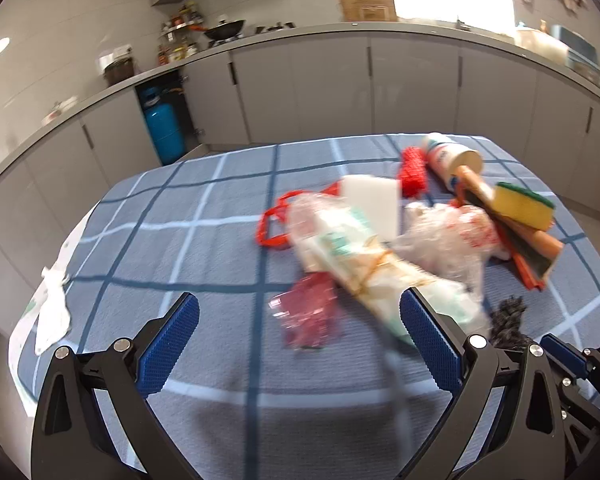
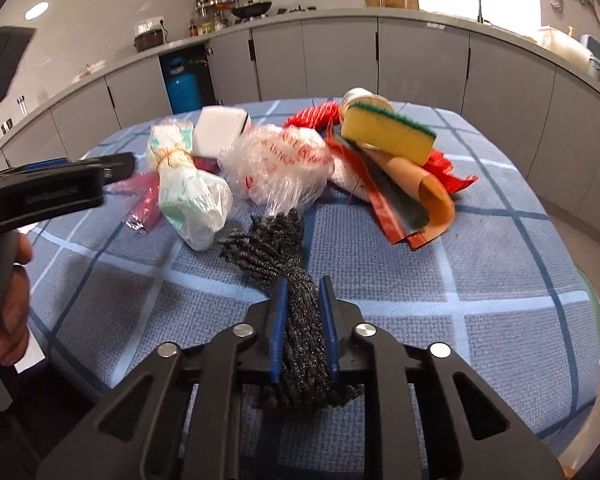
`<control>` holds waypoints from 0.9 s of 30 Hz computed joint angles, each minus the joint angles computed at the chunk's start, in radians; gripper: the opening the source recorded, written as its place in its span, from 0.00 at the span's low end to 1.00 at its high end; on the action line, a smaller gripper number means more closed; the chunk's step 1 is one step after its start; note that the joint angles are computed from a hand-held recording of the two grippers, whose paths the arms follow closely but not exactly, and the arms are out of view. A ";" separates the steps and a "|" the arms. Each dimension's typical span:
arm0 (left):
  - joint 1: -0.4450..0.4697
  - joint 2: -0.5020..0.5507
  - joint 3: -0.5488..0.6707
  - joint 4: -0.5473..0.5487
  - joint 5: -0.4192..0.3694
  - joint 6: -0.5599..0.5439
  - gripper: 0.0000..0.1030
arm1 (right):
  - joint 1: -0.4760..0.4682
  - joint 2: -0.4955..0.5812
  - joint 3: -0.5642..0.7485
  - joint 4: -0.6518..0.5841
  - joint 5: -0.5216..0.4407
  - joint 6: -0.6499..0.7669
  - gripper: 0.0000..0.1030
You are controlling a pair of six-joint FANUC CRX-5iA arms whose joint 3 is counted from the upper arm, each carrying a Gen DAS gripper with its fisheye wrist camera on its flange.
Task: Collect trash
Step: 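Grasp the black mesh scrubber with the right tool, then grasp the plastic-wrapped bundle with the left tool while the right tool lifts the scrubber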
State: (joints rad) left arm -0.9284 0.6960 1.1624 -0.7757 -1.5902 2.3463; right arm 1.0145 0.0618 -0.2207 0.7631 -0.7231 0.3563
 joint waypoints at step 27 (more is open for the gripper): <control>0.027 0.160 0.210 0.153 0.027 -0.139 0.19 | -0.067 -0.108 -0.157 0.125 0.022 -0.240 0.13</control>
